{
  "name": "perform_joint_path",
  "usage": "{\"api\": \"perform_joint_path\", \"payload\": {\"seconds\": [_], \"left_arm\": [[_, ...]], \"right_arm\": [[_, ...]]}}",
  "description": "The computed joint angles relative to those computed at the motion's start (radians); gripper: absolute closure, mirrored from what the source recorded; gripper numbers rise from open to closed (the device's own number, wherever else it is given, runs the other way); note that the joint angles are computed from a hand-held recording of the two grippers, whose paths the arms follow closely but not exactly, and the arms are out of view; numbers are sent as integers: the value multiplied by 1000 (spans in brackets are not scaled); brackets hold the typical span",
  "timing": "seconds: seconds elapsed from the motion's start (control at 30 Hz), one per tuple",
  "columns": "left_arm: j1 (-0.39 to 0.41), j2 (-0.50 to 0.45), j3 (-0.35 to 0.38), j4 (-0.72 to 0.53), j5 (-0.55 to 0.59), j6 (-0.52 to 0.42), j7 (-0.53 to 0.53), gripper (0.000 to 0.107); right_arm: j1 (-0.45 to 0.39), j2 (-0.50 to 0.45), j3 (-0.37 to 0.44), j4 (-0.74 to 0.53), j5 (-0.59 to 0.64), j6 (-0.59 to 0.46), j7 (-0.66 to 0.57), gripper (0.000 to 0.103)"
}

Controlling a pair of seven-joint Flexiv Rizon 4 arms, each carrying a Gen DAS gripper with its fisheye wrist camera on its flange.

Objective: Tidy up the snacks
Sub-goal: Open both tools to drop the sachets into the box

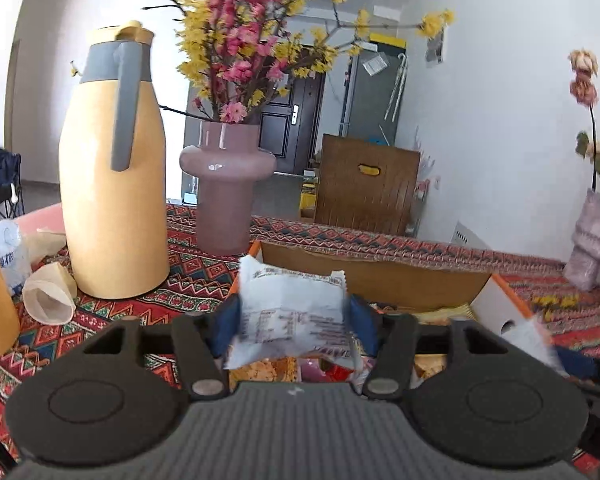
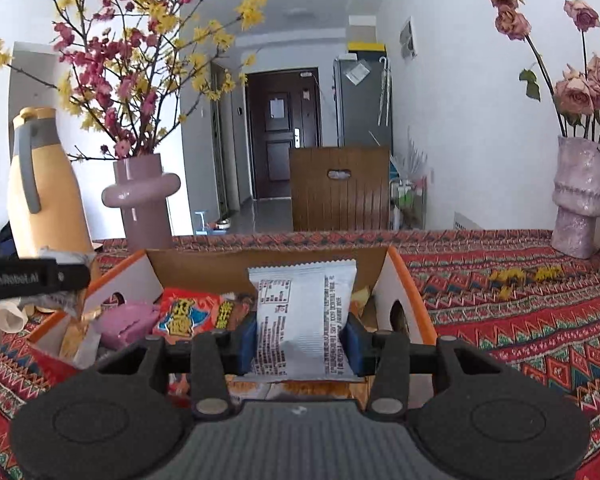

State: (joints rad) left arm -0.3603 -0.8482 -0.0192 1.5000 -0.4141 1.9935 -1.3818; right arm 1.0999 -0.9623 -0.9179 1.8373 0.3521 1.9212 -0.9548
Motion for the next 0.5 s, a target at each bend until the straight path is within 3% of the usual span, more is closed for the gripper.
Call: {"api": "perform_joint_path", "payload": {"seconds": [0.03,0.07,0.17,0.23,0.5], "left_arm": [[-6,1,6,6,-9,19,-8,18],[-9,1,8,14,-12,48,-15,11],[3,6,-12,32,-4,105,-26,4],[-7,5,-6,32,-22,109,-12,4],[-40,9,14,31,-92,114,34,4]], "right_arm": [[9,-1,-6,4,5,-11,5,39],[18,-1,-14,10,10,-18,12,24],[52,-24,-48,33,45,16,38,5],[60,-32,-60,36,66,30,46,0],[52,-18,-47,39,74,41,34,0]]}}
